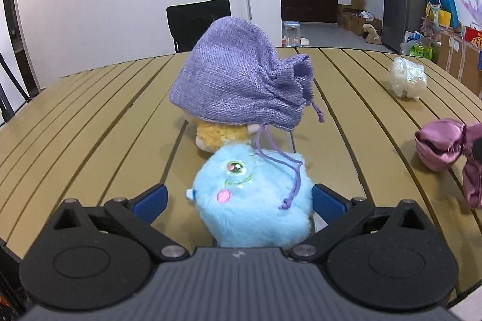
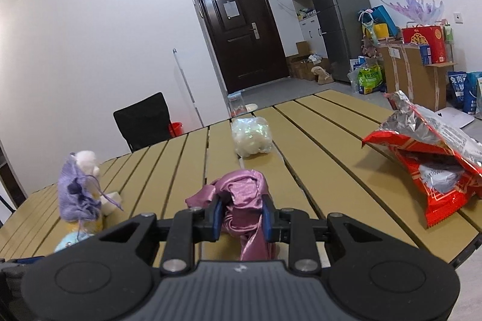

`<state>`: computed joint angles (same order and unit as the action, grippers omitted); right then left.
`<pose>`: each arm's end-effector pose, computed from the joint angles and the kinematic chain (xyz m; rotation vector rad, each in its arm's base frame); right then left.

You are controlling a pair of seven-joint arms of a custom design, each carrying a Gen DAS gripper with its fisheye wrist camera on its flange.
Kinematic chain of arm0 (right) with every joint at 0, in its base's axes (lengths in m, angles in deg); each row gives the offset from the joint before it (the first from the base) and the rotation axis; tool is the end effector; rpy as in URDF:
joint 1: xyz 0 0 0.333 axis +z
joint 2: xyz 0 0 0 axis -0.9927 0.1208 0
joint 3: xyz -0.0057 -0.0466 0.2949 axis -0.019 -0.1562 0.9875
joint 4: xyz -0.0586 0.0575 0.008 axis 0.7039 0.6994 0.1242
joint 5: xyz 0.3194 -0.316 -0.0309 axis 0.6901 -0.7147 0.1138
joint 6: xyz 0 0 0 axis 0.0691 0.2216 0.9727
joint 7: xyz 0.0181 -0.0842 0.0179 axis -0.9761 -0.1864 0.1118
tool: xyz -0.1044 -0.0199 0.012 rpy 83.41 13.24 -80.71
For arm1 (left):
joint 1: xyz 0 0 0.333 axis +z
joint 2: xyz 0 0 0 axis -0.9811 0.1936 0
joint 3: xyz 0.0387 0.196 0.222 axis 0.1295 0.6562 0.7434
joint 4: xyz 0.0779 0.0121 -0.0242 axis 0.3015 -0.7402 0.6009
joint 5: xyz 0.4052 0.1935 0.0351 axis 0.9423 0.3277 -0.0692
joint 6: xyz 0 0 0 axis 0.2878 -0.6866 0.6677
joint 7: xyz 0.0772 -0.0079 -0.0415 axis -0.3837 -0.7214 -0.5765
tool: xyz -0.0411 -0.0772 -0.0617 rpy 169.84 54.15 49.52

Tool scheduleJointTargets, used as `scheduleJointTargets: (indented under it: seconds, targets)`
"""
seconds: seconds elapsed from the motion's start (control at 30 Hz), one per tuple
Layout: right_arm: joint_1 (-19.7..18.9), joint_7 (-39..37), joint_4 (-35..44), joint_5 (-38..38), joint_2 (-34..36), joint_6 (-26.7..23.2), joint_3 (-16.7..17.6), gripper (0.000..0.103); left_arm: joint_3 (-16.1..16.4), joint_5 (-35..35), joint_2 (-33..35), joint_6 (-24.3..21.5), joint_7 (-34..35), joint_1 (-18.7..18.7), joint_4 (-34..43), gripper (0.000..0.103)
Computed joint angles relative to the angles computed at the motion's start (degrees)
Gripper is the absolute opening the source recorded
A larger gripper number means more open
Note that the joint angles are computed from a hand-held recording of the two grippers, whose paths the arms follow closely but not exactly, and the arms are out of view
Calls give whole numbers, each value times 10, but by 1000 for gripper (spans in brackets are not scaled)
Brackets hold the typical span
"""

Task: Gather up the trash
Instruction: 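Close the left gripper on the blue fluffy plush while the right holds the pink cloth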

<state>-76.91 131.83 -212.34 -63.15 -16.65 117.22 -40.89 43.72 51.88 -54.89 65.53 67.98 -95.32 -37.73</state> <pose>0.5010 0.1592 0.6066 -1.3821 1.5014 -0.6204 0.4851 -0.3408 0.6056 -1.8119 1.3981 -0.5842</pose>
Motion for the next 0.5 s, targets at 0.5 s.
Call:
scheduleJointTargets:
  seconds: [0.5]
  targets:
    - [3,-10,-1,-5,0,-2,1,25,10,-10,-11,45,-26,8,-25,87]
